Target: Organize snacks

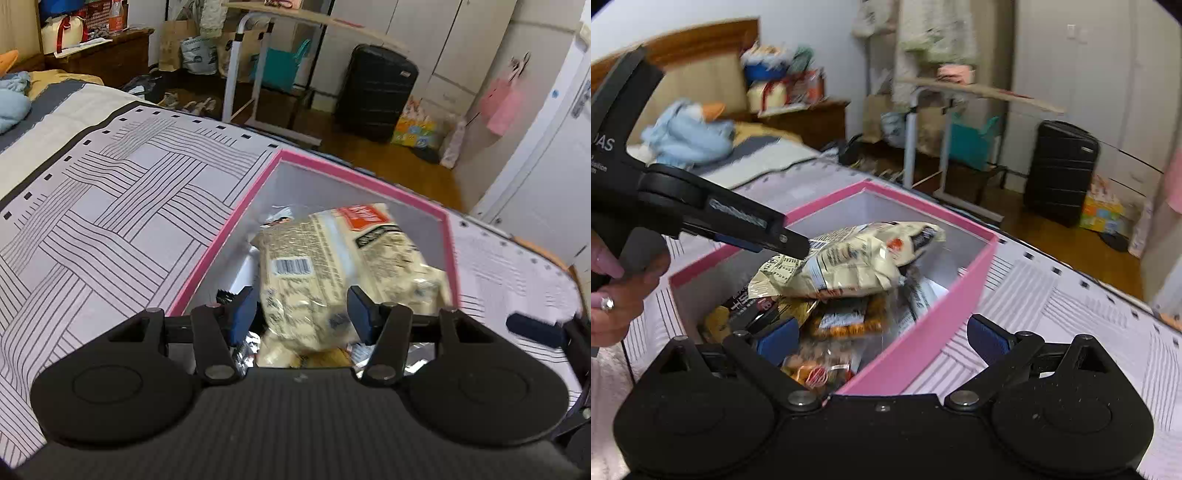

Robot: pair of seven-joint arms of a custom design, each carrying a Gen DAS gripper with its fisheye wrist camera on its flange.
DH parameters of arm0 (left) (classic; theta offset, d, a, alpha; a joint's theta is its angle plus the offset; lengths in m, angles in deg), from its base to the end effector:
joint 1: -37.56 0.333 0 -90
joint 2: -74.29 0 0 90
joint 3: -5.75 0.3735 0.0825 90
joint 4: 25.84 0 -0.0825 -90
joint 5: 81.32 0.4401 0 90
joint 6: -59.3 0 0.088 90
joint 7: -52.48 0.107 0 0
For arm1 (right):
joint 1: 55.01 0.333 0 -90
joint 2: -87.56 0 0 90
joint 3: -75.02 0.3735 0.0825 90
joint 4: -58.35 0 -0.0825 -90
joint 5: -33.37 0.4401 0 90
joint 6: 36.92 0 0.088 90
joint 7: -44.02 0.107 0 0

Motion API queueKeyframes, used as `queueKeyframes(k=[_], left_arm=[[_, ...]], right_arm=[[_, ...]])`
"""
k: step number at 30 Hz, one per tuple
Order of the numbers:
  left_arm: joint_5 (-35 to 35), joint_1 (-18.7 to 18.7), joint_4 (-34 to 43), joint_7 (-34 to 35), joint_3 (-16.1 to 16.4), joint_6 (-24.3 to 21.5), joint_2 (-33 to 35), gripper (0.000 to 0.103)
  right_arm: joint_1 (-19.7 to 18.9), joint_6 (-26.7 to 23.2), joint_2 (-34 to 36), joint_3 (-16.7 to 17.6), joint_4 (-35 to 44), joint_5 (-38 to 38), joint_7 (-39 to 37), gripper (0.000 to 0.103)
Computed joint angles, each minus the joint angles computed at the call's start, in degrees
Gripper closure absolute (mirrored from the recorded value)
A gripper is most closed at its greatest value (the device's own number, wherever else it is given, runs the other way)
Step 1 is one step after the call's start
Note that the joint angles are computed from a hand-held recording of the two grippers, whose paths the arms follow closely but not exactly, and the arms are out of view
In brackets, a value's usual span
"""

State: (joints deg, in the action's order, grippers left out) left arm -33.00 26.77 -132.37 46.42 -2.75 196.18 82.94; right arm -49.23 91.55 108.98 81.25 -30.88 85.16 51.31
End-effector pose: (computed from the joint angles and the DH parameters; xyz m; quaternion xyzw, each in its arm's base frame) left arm 0.6584 -0.2179 0.5140 -0.8664 0.3399 -0.2411 0.2752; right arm 0.7553 0.1709 0.5103 -0.8884 0.1847 -0.0689 0.4145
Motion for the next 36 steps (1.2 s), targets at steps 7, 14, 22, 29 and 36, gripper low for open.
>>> queueKeyframes(k=[7, 14, 22, 29, 36], left_arm=[[4.60, -2.06, -2.53, -3.38, -1.94, -0.34, -4.30, 0.049], [7.45, -5.34, -0.18, -0.75, -4.83, -7.14, -5.50, 0.040], [9.97, -9.52, 4.39, 3.28, -6.63, -12.97, -4.29, 0.019], [13.00, -12.13, 4.14, 1.84, -7.22, -13.73, -4.31, 0.001], [10.96, -13.74, 5.22, 4.42, -7.70, -15.88, -3.52, 0.000]], right_arm=[[-1.77, 5.91, -5.77, -1.30, -7.92, 6.18, -1.73, 0.004], [-2.75, 9.73, -12.02, -3.42, -12.73, 11.81, -1.40, 0.004], [-1.35, 20.27, -19.82, -5.80, -20.48, 15.99, -3.13, 0.000], [-2.05, 20.93, -22.24, -8.37, -22.60, 14.79, 4.88, 0.000], [-3.13, 19.17, -23.58, -9.62, -23.79, 7.89, 12.88, 0.000]])
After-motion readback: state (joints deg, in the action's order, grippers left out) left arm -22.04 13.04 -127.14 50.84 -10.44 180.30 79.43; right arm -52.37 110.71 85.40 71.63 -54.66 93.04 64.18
